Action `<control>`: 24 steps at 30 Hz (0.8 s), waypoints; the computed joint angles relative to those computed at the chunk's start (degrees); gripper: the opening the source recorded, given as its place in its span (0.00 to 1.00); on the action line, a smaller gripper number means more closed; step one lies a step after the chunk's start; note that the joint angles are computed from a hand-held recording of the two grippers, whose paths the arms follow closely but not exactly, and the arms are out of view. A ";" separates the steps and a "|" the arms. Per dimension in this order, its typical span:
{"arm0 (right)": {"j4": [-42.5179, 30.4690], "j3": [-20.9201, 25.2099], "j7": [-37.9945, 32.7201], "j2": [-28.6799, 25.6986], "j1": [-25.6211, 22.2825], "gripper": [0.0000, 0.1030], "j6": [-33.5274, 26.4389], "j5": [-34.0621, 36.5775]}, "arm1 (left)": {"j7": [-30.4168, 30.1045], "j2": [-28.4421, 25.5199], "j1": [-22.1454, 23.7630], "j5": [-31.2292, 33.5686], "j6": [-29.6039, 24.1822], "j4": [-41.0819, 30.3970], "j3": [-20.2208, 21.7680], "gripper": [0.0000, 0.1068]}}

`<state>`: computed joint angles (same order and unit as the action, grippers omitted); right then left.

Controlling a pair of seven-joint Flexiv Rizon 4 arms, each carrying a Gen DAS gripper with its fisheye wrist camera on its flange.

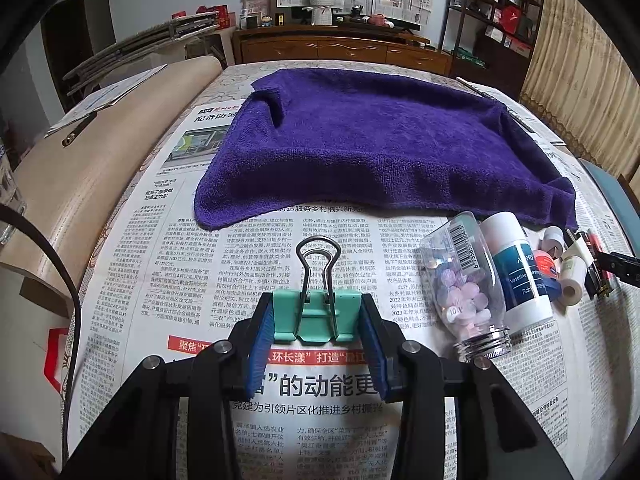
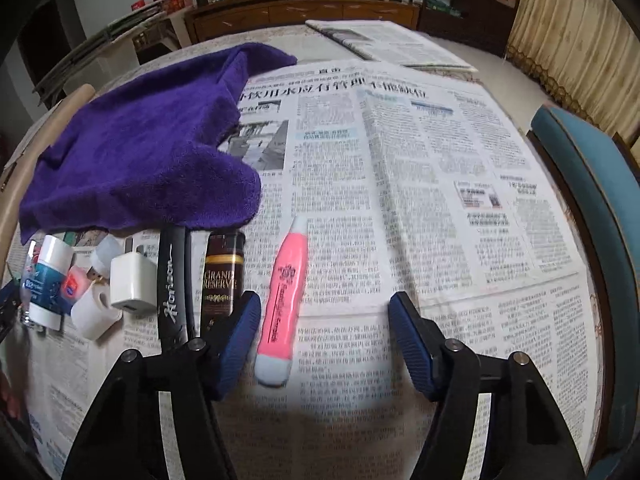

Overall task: Organize rigid objects
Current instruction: 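Grasp the green binder clip with the left tool while the right tool grasps the pink highlighter, then carry the clip and highlighter onto the purple towel and open both tools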

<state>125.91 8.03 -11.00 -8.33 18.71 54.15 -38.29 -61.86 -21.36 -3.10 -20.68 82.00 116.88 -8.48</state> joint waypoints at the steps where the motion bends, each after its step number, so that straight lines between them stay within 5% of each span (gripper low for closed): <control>1: -0.10 -0.27 0.44 -0.38 0.00 0.63 0.63 -0.91 | -0.13 0.03 -0.10 0.06 0.17 0.10 0.05 0.37; 3: -0.21 -0.75 1.73 -0.80 0.21 0.59 1.04 -3.06 | 0.18 0.09 0.21 -0.11 0.49 0.35 -0.35 0.37; 8: -0.98 -0.53 0.59 -1.51 0.77 0.17 1.88 -4.87 | 2.84 0.35 2.73 -3.55 0.92 1.30 -3.58 0.36; 15: 0.35 -0.62 3.22 -0.57 0.44 0.16 4.33 -5.04 | 6.24 0.81 4.99 -8.48 0.76 1.68 -6.25 0.36; 24: -2.90 -0.22 3.55 1.36 0.21 0.16 4.53 -6.91 | 8.68 3.02 3.85 -12.77 -2.91 -1.74 -4.17 0.36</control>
<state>123.00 7.81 -7.45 -6.97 18.92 58.68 -45.21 -53.19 -18.34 0.75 -33.44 79.09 115.14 -12.65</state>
